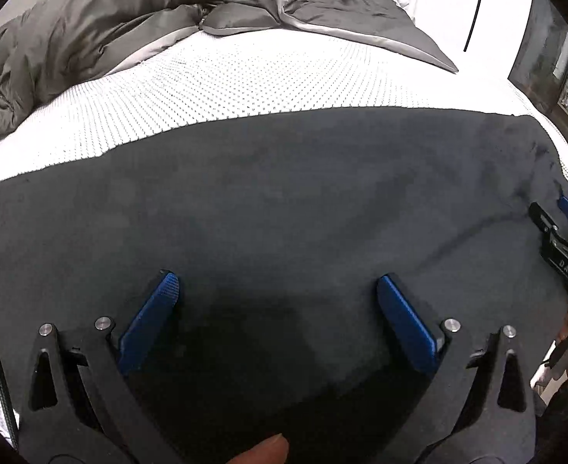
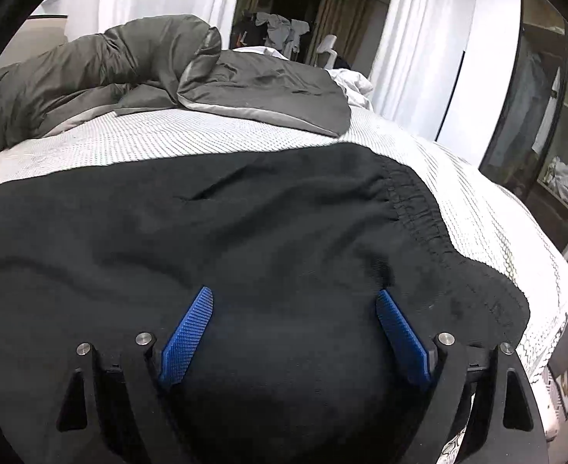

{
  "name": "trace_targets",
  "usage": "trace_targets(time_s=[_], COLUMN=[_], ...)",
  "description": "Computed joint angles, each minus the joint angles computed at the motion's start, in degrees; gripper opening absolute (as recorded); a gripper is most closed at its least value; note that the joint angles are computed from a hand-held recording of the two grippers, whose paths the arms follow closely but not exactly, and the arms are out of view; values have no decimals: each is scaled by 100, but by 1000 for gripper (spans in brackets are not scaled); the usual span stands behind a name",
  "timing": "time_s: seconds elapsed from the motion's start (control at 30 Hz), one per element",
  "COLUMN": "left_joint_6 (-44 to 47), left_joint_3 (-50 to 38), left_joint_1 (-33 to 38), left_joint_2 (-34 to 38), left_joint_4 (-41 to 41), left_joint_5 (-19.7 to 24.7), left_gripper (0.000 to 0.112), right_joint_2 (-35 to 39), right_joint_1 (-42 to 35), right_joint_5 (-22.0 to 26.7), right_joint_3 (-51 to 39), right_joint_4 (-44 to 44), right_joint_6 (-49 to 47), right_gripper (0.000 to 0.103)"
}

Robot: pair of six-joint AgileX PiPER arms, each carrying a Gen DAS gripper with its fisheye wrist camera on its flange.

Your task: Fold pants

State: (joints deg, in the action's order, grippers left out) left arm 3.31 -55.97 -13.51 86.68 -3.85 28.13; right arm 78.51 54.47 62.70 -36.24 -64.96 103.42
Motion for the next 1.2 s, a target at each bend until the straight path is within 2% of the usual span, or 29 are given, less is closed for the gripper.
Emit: trace_targets(time_s=[0.1,0.13,0.27,0.3,0.33,0.37,0.47,0.53,0.6,0.63,0.67,0.73,0.87,0.93,1.03,1.07,1.1,1.13,1.2], left_joint_6=[601,650,490,466,322,119,257,430,730,645,564,298,486,729,1808,2086,2220,2125,1862], left_joint_3=[-254,-368,-997,-1125,-1309,-1486,-1955,-1949,-1906,-1847,-1811,-1702,-1804,-1838,-1608,-1734,-1742,-1958,-2060], left_joint_1=[-66,-181,-732,-813,-935,-1037,-1043,-905,-586,-463,-321,-9,665,861,967,875,823,609,241], left_joint_2=[-112,-127,139,248,440,645,1267,1389,1355,1300,1256,1162,1184,1077,681,661,619,728,812], left_joint_4=[-317,-273,120,199,411,633,557,362,-42,47,179,584,445,186,-779,-1069,-1200,-1111,-766], left_joint_5=[246,316,529,576,654,756,1125,1111,1049,1007,986,905,1061,1144,930,1035,1109,1211,1099], left_gripper=[102,102,102,102,102,102,102,103,103,103,103,103,103,102,102,102,102,102,102], right_joint_2=[-445,-621,-885,-826,-685,-428,162,348,638,642,487,84,240,-181,-1097,-1082,-918,-594,225], right_joint_1=[192,143,-515,-661,-719,-710,-465,-401,-274,-324,-384,-475,-233,-315,-607,-767,-803,-746,-688], right_joint_5=[-530,-824,-2528,-2790,-2841,-2694,-1889,-1146,-168,65,68,-259,144,-266,-1560,-1857,-1924,-1763,-1380], right_joint_3=[205,246,212,182,121,20,-286,-456,-506,-431,-301,-37,-221,-131,100,-93,-409,-818,-1786], right_joint_4=[-132,-149,-139,-128,-94,-12,-61,16,2,-18,-33,-8,78,240,443,635,897,1068,1470], right_joint_6=[57,-15,-151,-209,-300,-454,-550,-653,-538,-437,-327,-296,-455,-533,-456,-794,-1260,-1686,-2632], right_gripper=[88,88,88,88,88,88,88,88,88,88,88,87,88,88,88,88,88,88,88])
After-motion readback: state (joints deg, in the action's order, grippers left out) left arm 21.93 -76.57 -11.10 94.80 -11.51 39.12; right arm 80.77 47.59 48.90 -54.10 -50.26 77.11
